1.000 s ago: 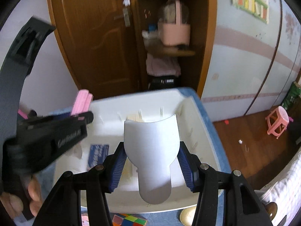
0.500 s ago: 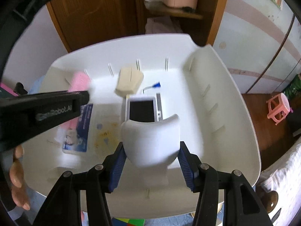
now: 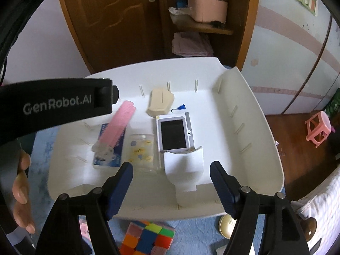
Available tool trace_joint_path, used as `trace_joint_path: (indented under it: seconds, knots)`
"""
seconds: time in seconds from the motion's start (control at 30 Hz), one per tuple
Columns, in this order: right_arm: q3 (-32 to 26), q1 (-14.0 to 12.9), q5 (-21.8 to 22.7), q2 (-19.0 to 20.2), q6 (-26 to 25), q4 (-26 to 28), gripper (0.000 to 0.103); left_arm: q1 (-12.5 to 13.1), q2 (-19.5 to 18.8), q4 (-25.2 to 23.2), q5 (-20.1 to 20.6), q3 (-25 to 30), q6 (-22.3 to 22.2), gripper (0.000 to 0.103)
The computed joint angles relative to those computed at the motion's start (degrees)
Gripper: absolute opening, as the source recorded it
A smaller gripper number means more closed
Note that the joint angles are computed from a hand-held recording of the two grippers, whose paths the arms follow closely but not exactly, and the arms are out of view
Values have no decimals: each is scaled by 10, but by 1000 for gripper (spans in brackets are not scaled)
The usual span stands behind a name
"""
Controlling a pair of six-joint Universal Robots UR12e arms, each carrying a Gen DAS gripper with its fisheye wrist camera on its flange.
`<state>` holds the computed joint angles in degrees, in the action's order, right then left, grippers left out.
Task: Organize rigid objects
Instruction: 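Carry the pink roller and white piece into the white tray and open both tools, then move both tools back over the table toward the black charger and green box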
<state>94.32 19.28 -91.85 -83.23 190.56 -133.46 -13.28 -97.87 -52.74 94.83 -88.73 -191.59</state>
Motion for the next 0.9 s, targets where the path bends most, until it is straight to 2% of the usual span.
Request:
trace_joint_path:
  seconds: [0.23, 0.73, 0.9]
  knots:
    - [6, 7, -4, -18, -15, -19, 76, -7, 20, 19, 8, -10, -11, 77]
    - [38, 7, -1, -93, -42, -78, 76, -19, 95, 67, 29, -47, -39, 77]
    - [50, 9, 2, -114, -48, -89, 76, -26, 121, 95, 48, -72, -31, 81]
